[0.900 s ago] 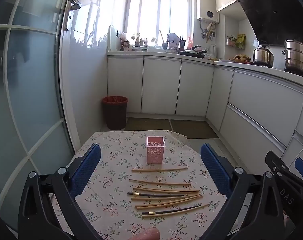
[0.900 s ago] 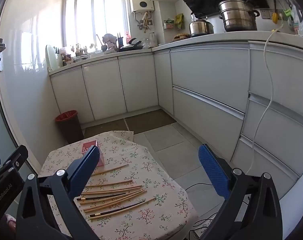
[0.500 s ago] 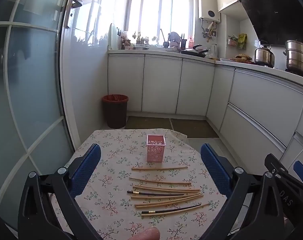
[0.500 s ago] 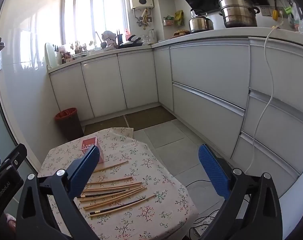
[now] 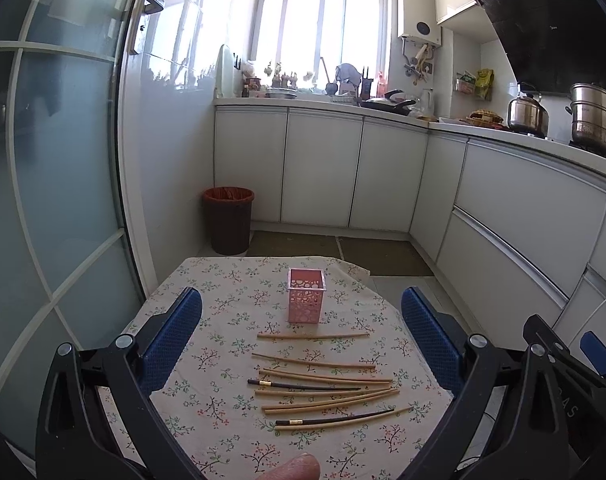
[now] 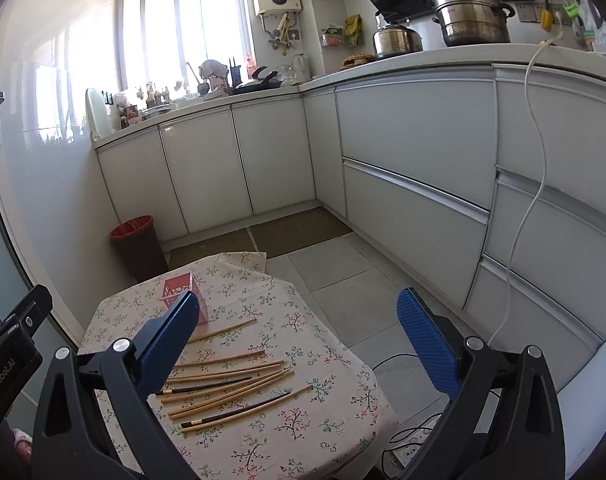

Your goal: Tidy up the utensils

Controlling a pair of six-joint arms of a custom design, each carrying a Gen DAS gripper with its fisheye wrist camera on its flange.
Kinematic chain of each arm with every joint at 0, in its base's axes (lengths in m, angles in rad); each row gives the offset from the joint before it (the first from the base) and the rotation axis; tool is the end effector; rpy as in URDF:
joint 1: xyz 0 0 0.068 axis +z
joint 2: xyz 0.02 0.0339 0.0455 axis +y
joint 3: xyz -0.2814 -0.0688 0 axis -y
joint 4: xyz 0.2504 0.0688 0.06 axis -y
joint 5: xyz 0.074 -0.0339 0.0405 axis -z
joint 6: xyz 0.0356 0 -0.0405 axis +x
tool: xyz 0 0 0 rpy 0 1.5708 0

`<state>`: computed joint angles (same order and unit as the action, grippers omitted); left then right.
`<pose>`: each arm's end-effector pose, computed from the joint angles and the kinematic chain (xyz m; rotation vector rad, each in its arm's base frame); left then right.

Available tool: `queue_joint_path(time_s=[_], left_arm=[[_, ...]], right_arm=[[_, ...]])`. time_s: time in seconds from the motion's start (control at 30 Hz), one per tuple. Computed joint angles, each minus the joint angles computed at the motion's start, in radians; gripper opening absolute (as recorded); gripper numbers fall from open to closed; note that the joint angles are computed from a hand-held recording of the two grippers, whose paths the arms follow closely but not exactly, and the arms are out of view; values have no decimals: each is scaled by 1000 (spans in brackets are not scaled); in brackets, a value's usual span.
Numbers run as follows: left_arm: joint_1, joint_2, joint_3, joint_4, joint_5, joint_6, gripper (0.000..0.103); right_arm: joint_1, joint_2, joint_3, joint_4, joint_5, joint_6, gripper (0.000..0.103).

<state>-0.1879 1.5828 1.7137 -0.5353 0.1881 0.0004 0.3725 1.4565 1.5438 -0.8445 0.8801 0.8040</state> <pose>0.3563 -0.0745 0.4442 0.3083 1.9563 -0.3077 0.2916 0.0845 0.4083 0.8230 1.8635 -0.3047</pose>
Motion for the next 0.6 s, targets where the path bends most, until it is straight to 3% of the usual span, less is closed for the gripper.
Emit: queue_joint_path(time_s=[0.6], left_arm=[[-14, -4, -16, -3, -20, 7, 96]], right_arm=[[-12, -8, -7, -13, -32, 32, 96]])
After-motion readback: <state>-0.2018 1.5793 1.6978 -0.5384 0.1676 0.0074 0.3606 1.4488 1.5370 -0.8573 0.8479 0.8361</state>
